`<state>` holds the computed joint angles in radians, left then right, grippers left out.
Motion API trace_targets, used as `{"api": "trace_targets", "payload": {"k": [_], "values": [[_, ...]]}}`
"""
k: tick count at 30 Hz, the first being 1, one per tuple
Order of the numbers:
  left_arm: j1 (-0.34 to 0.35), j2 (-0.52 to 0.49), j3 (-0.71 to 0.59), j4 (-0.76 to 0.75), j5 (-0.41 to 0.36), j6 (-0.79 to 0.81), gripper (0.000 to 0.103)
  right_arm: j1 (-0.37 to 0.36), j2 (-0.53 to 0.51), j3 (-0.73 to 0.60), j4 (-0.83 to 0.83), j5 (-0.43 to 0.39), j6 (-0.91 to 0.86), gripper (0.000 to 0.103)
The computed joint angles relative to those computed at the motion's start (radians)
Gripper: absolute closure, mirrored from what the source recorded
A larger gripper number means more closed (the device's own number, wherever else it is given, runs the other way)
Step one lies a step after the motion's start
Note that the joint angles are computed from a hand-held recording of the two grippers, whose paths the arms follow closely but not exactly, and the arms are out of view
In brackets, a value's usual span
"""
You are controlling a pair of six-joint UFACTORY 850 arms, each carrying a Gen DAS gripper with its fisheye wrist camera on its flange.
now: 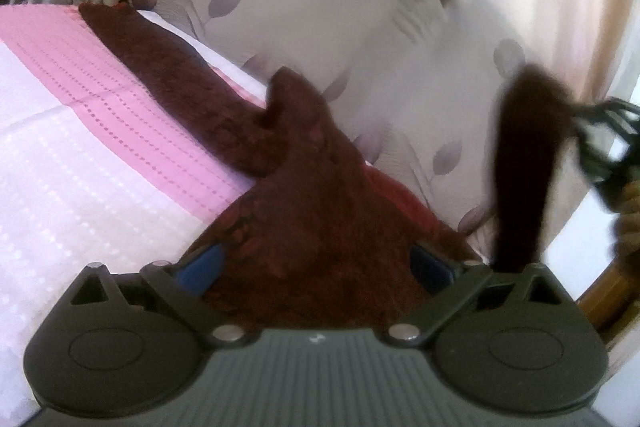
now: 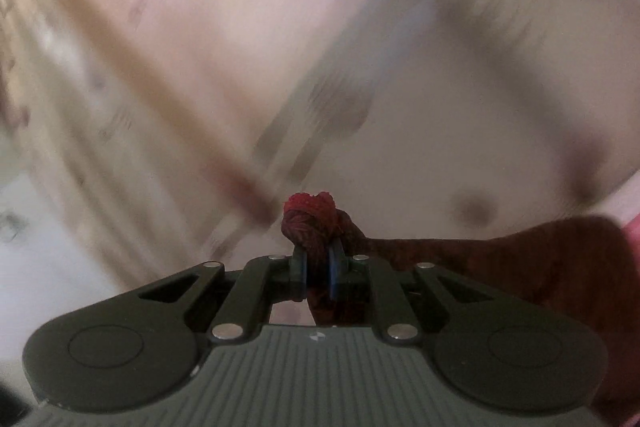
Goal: Fold small clothes
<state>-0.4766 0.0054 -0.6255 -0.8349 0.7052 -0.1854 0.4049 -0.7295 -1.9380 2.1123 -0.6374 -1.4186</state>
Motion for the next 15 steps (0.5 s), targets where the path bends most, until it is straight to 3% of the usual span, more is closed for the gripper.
{"api": "trace_targets", "payload": {"k": [5, 8, 15], "values": [[0.006, 0.006, 0.010, 0.025, 0.005, -0.033, 0.002, 0.088, -0.125, -0.123, -0.183, 0.075, 0.153, 0.088], [0.012, 0.012, 0.021, 0.054, 0.011, -0.066, 0.002, 0.123, -0.164, -0.126, -0.234, 0.115, 0.207, 0.088], [0.020, 0.018, 0.033, 0.094, 0.018, -0.122, 0.002, 0.153, -0.237, -0.182, -0.382, 0.160, 0.337, 0.087]]}}
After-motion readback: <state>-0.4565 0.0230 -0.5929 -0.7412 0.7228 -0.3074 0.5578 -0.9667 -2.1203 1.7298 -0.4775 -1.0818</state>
